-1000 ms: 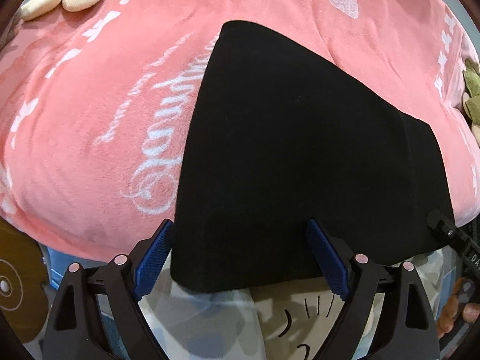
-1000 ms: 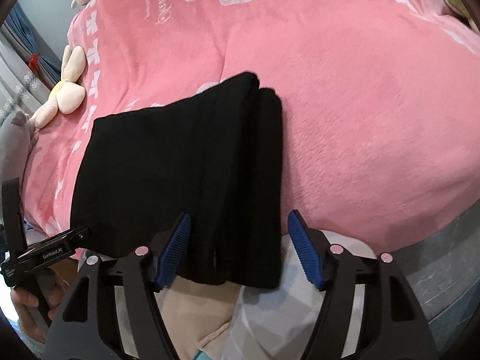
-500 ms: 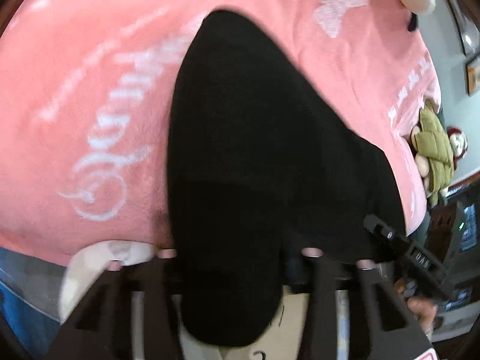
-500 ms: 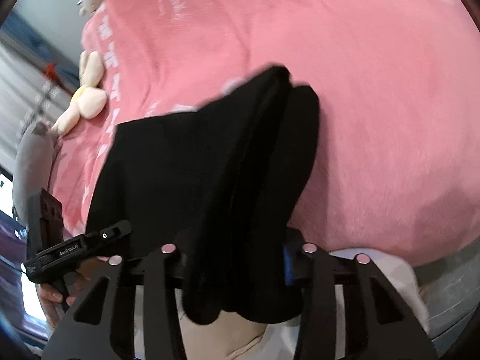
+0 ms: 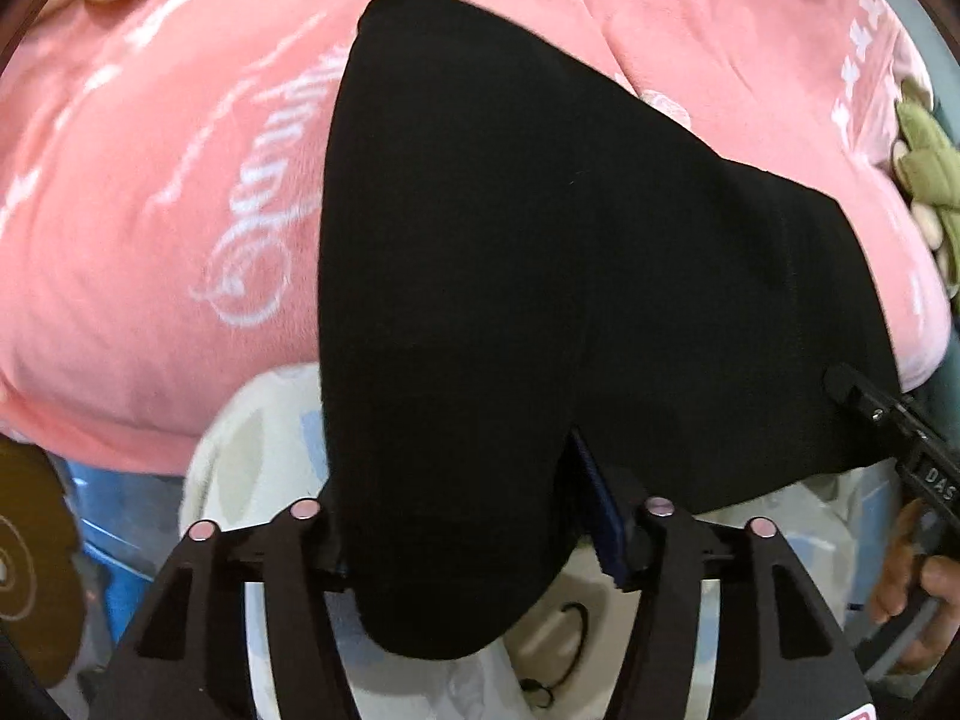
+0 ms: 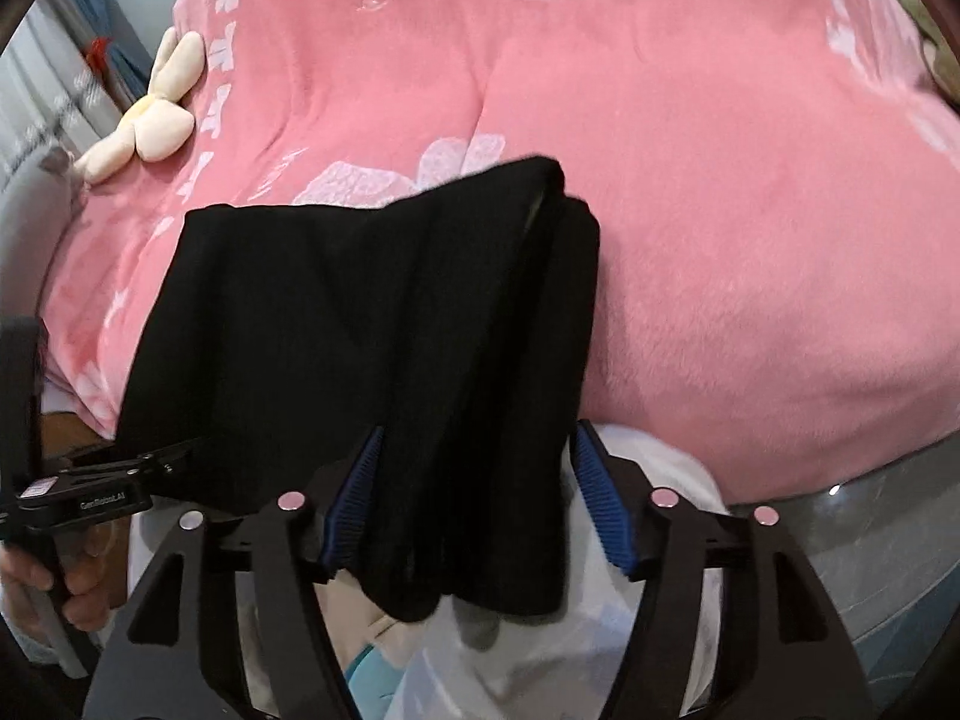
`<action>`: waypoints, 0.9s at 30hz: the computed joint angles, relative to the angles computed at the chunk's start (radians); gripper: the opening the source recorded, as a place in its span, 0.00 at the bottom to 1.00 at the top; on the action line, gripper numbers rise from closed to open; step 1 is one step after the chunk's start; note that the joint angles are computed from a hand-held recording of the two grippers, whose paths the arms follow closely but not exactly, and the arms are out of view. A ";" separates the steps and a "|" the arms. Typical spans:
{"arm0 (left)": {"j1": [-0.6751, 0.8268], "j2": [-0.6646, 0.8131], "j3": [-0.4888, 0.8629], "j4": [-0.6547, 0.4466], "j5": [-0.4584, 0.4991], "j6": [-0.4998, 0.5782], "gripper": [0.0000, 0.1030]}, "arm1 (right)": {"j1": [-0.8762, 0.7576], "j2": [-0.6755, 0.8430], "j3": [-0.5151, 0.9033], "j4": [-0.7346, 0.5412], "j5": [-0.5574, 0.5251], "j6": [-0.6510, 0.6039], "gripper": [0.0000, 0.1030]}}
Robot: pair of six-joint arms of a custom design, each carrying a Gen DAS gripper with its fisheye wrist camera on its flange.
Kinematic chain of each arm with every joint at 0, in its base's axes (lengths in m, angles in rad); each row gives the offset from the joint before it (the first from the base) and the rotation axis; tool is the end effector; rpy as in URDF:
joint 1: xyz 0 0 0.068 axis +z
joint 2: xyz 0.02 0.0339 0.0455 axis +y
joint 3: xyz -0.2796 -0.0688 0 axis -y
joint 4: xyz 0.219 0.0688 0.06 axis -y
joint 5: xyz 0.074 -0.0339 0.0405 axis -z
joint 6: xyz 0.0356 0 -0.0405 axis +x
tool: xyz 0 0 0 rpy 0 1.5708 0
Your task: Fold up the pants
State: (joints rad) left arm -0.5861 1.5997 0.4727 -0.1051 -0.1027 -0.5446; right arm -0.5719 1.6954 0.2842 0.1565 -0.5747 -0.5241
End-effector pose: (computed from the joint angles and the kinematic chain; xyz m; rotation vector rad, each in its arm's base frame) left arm 0.1792 -0.1146 0.1178 0.0335 2.7980 -0.1349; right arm 0.1627 -0.0817 0.0855 -0.0590 2.5483 0.4309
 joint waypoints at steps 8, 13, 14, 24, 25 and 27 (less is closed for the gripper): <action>0.016 0.039 0.016 0.025 0.001 0.013 0.69 | 0.010 0.148 0.001 0.126 -0.061 0.070 0.65; -0.022 0.112 0.016 0.107 -0.013 -0.019 0.78 | 0.004 0.187 0.010 0.143 -0.076 0.057 0.68; -0.025 0.161 0.059 0.113 -0.014 -0.021 0.79 | 0.008 0.193 0.011 0.150 -0.078 0.060 0.69; 0.025 0.271 0.119 0.188 0.032 0.030 0.88 | 0.062 0.214 0.005 0.208 -0.049 0.098 0.75; 0.027 0.278 0.127 0.189 0.036 0.031 0.88 | 0.061 0.216 0.006 0.209 -0.051 0.100 0.75; 0.022 0.296 0.128 0.215 0.052 0.027 0.80 | 0.056 0.220 0.000 0.221 -0.060 0.104 0.65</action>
State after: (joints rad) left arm -0.5645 1.8955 0.6009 0.1097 -0.0505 -0.5173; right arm -0.5155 1.9153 0.2846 0.3775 -0.6349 -0.4205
